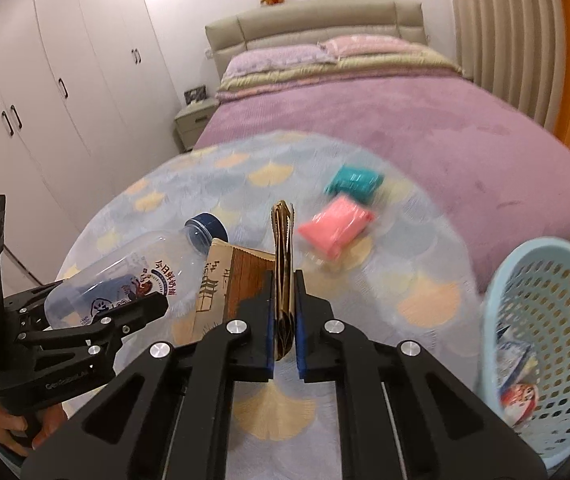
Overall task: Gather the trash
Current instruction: 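Carry the bottle and paper packet over the basket and release both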
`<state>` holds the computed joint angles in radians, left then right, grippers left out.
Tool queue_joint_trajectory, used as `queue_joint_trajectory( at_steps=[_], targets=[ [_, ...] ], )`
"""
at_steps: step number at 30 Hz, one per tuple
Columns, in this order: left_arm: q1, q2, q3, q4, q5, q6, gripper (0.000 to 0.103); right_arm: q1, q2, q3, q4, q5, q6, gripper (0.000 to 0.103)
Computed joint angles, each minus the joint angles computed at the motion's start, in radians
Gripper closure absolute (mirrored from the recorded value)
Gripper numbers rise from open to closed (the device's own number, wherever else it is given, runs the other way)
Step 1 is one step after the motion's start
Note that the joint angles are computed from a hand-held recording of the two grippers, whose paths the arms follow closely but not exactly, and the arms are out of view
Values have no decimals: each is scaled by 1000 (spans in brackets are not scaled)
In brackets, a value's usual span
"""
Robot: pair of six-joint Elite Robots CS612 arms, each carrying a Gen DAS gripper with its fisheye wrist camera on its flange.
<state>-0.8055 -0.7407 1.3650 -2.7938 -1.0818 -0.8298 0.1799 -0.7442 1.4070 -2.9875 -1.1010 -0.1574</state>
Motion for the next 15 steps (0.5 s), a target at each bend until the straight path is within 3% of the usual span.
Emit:
queue_joint_trajectory(
  at_steps=[7, 15],
  targets=[
    [-9, 37, -94, -39, 4, 128, 58, -38, -22, 24, -84, -25, 73, 97],
    [-18, 121, -274, -15, -53, 268, 59, -90, -35, 45, -131, -94, 146, 97]
  ],
)
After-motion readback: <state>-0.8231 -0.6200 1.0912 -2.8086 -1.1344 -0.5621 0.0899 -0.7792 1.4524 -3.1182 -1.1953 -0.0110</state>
